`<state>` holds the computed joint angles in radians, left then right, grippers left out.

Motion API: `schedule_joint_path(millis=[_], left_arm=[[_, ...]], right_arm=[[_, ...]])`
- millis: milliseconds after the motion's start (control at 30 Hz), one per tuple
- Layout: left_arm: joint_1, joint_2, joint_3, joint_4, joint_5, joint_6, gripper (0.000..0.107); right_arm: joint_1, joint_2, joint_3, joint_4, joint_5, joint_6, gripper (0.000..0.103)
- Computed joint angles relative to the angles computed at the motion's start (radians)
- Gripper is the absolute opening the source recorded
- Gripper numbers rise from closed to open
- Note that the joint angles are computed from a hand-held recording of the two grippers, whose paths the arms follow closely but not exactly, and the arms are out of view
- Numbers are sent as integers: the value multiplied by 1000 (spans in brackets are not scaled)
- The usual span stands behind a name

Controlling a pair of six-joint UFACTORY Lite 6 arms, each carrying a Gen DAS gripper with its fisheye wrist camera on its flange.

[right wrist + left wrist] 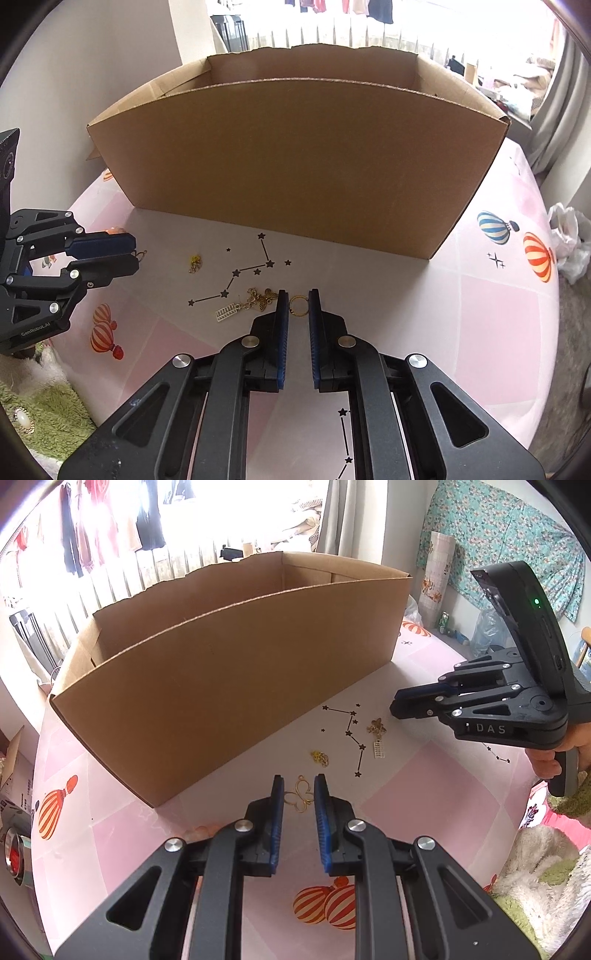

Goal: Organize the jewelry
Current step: 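Move the right gripper to another gold ring while the left gripper approaches the gold butterfly charm, then carry the butterfly and ring over the box and open both grippers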

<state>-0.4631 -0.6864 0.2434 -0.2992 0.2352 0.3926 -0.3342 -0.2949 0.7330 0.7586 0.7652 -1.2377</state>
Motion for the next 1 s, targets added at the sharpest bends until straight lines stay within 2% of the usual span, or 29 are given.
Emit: schedule_joint_path(millis=[167, 333, 467, 567, 633, 733, 833, 900, 1000], left_arm=[[4, -92, 30, 20, 100, -15, 16], [119, -177, 152, -230, 272, 268, 16], [267, -71, 325, -447, 393, 519, 16], [324, 156, 530, -485, 469, 562, 16], [335, 366, 715, -444, 522, 500, 16], [333, 680, 991, -345, 574, 362, 16], [324, 993, 1276, -244, 646, 197, 16], [321, 1203, 1486, -203, 739, 93, 16], [310, 1485, 1799, -149, 880, -20, 16]], right_arm=[[-139, -22, 65, 26, 152, -57, 9], [-245, 0, 251, 97, 336, -72, 9], [-256, 93, 458, 166, 435, -75, 9], [-152, 216, 635, 153, 441, 19, 9], [-28, 350, 785, 92, 414, 148, 9], [101, 603, 1067, -35, 451, 334, 9], [191, 834, 1308, -154, 553, 512, 9], [229, 976, 1450, -203, 644, 601, 9], [272, 1123, 1604, -284, 699, 694, 9]])
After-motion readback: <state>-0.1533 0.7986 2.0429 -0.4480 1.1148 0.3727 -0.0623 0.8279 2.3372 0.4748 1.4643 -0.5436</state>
